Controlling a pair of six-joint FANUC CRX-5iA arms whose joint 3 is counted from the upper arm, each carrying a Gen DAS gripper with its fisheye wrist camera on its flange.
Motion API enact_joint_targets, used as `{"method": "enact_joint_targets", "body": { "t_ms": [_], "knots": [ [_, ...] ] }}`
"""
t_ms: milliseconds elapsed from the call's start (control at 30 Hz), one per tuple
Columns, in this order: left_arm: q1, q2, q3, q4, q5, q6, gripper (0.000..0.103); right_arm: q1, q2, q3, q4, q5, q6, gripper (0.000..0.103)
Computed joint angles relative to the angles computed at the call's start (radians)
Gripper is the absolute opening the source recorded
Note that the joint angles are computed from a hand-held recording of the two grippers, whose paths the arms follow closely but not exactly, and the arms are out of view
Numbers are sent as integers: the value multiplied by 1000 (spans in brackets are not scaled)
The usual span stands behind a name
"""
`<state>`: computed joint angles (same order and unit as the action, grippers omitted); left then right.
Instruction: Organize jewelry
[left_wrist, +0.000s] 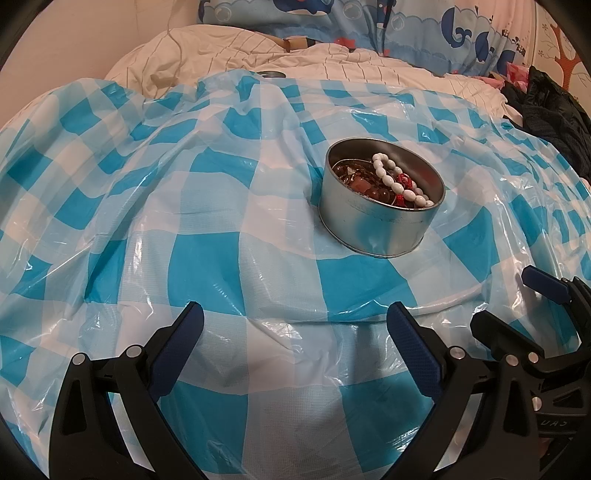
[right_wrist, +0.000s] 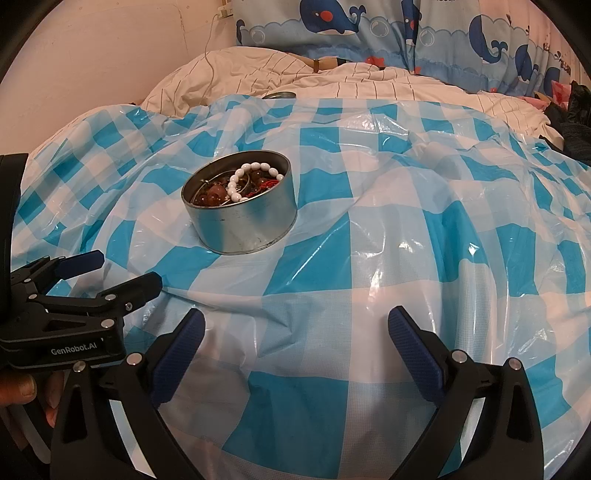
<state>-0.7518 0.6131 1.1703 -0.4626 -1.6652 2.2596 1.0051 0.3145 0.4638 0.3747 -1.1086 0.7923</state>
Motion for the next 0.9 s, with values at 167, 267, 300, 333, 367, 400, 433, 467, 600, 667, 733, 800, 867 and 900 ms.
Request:
{"method": "enact_joint_targets", "body": {
  "t_ms": [167, 267, 300, 333, 367, 400, 433, 467, 600, 667, 733, 800, 867, 900],
  "knots": [
    [2, -1, -3, 1, 0, -3, 95, 0, 0, 0, -1, 1, 0, 95],
    [0, 3, 5, 0, -3, -3, 95, 0, 0, 0, -1, 1, 0, 95],
    [0, 4, 6, -1, -4, -2, 95, 0, 0, 0, -1, 0, 0, 95],
    [0, 4, 7, -1, -5, -2, 95, 0, 0, 0, -1, 0, 0, 95],
    [0, 4, 6, 1, -4, -3, 95, 0, 0, 0, -1, 0, 0, 95],
    [0, 4, 6, 2, -4, -3, 95, 0, 0, 0, -1, 0, 0, 95],
    [0, 6, 8, 4, -5, -4, 95, 0, 0, 0, -1, 0, 0, 95],
    [1, 12, 16, 8, -10, -6, 95, 0, 0, 1, -2, 0, 1, 95],
    [4, 23, 29, 19, -18, -8, 95, 1, 1, 2, -3, 0, 1, 95],
    [3, 24, 30, 19, -19, -7, 95, 1, 2, 2, -2, 0, 0, 95],
    [5, 24, 29, 20, -18, -8, 95, 2, 2, 2, -2, 0, -1, 95],
    [4, 26, 33, 20, -21, -8, 95, 1, 2, 2, -2, 0, 1, 95],
    [4, 26, 33, 19, -20, -8, 95, 1, 2, 2, -2, 0, 1, 95],
    [4, 26, 33, 19, -20, -8, 95, 1, 2, 2, -2, 0, 1, 95]
  ]
}}
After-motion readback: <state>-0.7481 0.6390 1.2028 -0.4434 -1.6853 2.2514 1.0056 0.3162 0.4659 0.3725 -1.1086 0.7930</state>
